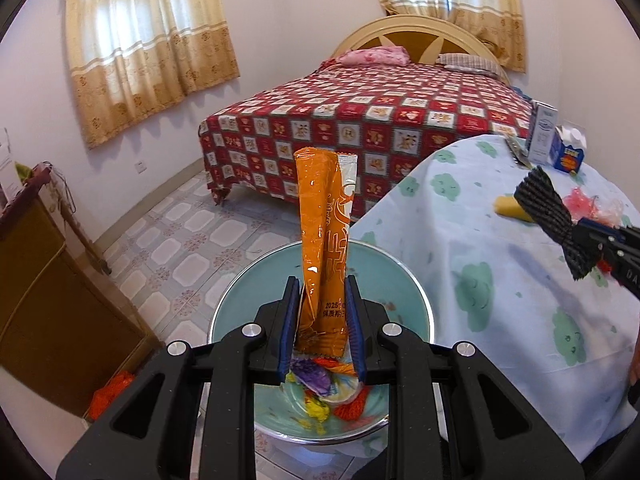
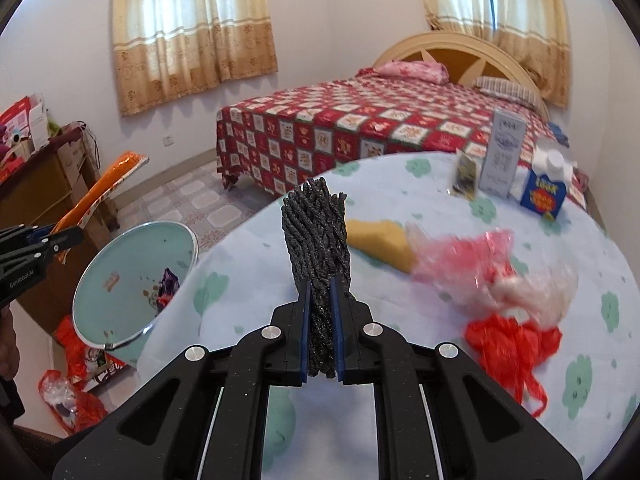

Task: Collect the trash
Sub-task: 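Carry the orange wrapper and black mesh roll over the teal bin with both grippers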

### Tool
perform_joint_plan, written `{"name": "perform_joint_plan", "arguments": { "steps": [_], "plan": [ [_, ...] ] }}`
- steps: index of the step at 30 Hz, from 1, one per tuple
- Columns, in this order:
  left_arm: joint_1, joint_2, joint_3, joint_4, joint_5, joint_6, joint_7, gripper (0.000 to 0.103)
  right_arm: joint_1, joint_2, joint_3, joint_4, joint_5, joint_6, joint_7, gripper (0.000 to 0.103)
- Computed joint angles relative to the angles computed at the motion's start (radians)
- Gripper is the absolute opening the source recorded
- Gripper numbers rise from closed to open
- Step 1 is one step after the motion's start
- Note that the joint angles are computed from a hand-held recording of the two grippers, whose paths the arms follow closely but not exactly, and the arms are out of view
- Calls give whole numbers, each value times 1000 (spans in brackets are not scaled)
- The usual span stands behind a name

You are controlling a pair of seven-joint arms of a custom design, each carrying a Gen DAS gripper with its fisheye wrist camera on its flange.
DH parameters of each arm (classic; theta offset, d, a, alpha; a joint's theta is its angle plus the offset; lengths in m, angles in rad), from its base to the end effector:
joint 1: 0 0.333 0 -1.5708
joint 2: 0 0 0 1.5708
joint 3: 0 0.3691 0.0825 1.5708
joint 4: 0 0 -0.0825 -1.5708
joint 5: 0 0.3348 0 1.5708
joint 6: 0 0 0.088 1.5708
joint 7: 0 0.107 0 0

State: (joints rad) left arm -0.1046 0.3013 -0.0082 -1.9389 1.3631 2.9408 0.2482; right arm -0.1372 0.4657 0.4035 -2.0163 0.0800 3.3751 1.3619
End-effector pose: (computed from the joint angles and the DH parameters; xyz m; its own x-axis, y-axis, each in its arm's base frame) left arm 0.5954 -0.1308 0.4526 0.0132 -0.9882 -0.1525 -0.6498 0.1074 -0.7524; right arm 0.6345 0.1195 0.4310 0.2867 -0.9561 -0.0612 -0.5855 -0.1244 -0.8010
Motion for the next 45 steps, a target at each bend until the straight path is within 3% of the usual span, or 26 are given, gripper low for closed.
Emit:
{"name": "perform_joint_plan", "arguments": {
  "steps": [9, 22, 45],
  "plan": [
    [7, -8, -2, -5, 53, -45, -59, 23, -5, 59, 48, 81, -43, 8, -34, 10],
    [35, -28, -13, -27, 92, -64, -99, 23, 31, 108, 70, 162, -41, -18, -93, 10],
    [58, -40, -21, -56, 83, -89, -82, 23, 38, 145, 118, 207, -4, -41, -186, 10]
  ]
}}
